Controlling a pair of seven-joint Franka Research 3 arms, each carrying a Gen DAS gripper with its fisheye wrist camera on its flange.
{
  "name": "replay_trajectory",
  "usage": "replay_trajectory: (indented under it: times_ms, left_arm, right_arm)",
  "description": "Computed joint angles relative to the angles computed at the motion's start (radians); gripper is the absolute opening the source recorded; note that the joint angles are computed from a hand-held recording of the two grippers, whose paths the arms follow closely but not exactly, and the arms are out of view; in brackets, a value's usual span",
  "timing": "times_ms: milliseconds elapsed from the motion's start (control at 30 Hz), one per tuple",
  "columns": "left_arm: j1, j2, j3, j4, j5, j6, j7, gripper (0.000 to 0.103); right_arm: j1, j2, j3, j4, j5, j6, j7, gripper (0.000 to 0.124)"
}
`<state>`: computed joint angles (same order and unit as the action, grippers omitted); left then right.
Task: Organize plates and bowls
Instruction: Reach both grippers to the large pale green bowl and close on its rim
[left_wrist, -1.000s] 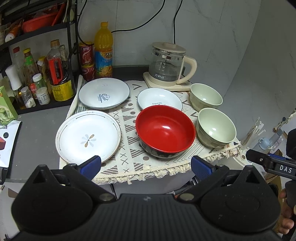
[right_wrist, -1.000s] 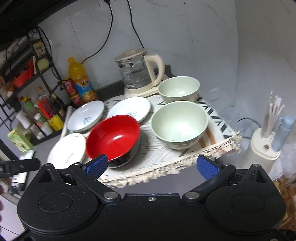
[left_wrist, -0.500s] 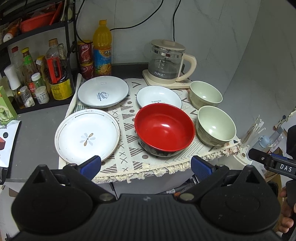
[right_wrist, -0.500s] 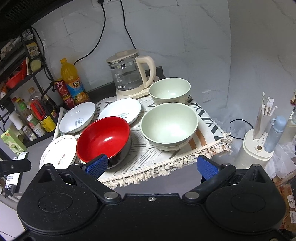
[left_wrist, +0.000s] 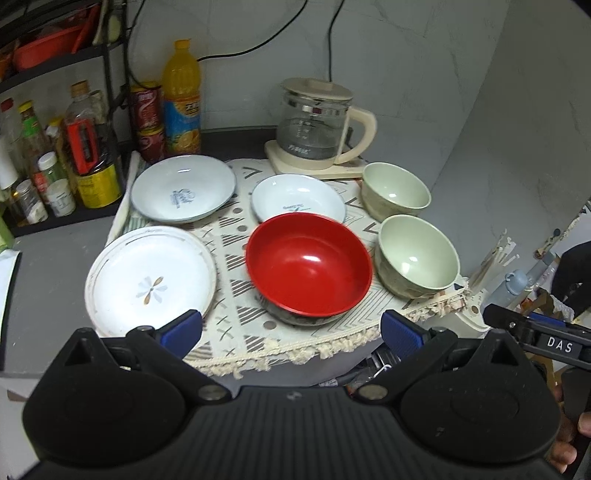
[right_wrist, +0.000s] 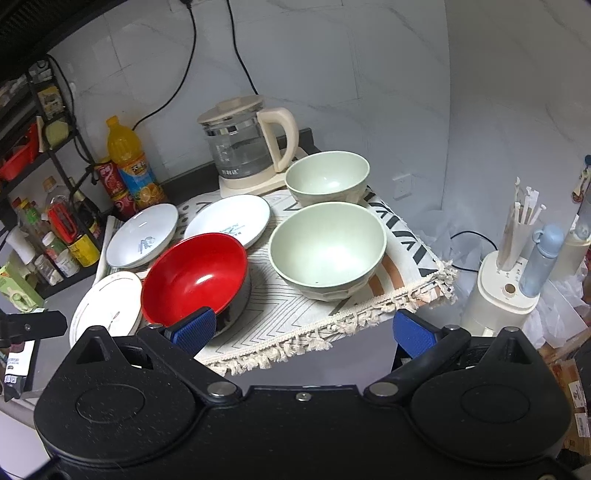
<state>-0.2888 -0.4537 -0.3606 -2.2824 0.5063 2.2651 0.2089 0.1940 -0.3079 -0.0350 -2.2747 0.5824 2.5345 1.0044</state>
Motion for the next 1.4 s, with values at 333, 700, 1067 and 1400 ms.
replay_trajectory:
  times_ms: [333,700,1067,1400]
  left_arm:
    - [0.033,0.103,0.054,0.028,0.022,0.161,0.099,0.1]
    - [0.07,0.331,0.129,0.185,-0.063,0.313,0.362,0.095]
    - [0.088,0.561,0.143,0.392,-0.319,0.343,0.733,0.066]
    - [0.097,0.753,0.134,0.607,-0.399,0.242,0.893,0.057]
  right_arm:
    - [0.001,0.057,0.014,0.031,0.001,0.036,0.03,0.103]
    - [-0.007,0.219,0.042,0.165,-0.052,0.103,0.124,0.1]
    - [-0.025,0.354,0.046,0.275,-0.219,0.083,0.349,0.071]
    - [-0.024,0.453,0.034,0.361,-0.334,0.013,0.526,0.056]
